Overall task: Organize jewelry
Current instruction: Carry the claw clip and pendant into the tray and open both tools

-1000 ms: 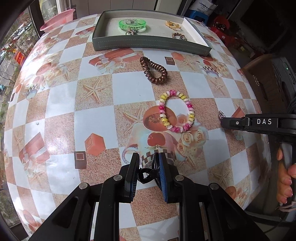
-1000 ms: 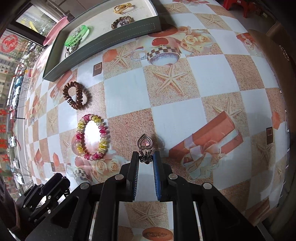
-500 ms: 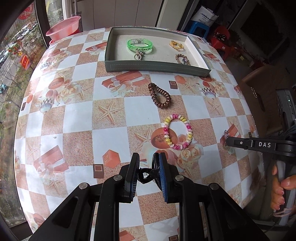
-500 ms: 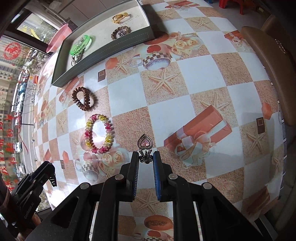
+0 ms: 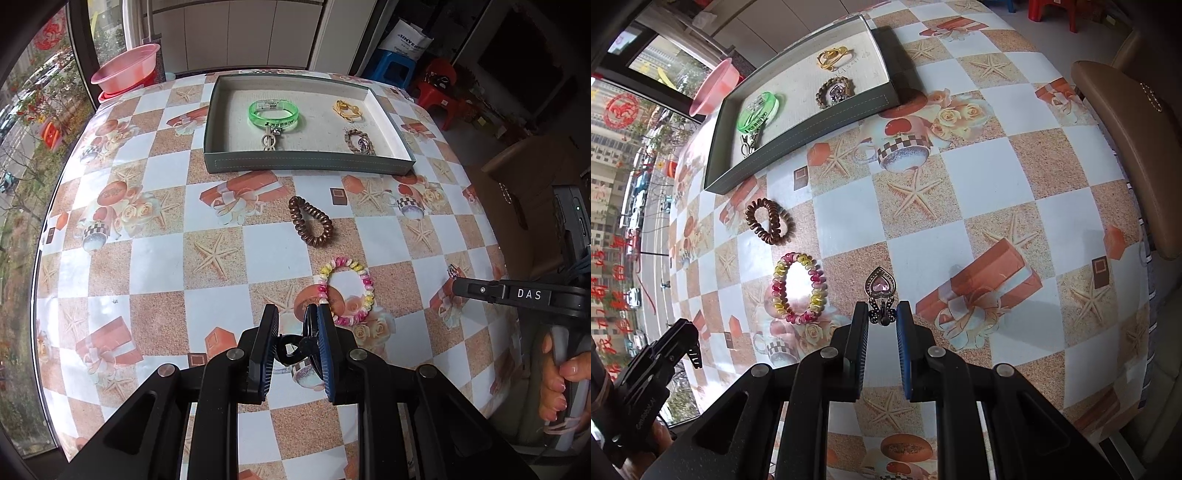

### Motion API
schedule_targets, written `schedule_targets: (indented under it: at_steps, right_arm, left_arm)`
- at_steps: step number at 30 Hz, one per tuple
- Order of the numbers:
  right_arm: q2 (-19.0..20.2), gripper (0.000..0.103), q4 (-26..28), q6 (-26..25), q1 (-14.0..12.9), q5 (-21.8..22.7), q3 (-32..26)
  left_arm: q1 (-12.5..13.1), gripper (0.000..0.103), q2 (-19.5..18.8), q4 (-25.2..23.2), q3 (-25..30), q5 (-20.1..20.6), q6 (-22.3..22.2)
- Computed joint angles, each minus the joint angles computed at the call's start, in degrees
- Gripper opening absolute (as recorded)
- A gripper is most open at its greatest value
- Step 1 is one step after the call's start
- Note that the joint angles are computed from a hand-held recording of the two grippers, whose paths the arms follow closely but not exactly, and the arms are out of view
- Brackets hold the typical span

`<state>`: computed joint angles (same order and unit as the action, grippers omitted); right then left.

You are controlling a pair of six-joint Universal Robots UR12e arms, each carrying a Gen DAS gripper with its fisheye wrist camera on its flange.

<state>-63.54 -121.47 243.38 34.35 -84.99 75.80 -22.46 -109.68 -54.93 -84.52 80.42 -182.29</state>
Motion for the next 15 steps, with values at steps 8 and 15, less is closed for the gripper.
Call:
schedule_targets:
  at_steps: [8,15]
  right_arm:
    - [0.39,0.017,0.4,-1.6,-0.74,-0.48,-1.07]
    - [1.46,0.017,1.01,-4.02,-1.56,-0.58,-3.06]
  left_arm:
    - [-0.31,0.034,-1.57,0.62,2.1,-0.19,-0.35]
    - [-0.26,0.034,-3.22,0.66,4.2,0.34,-0.76]
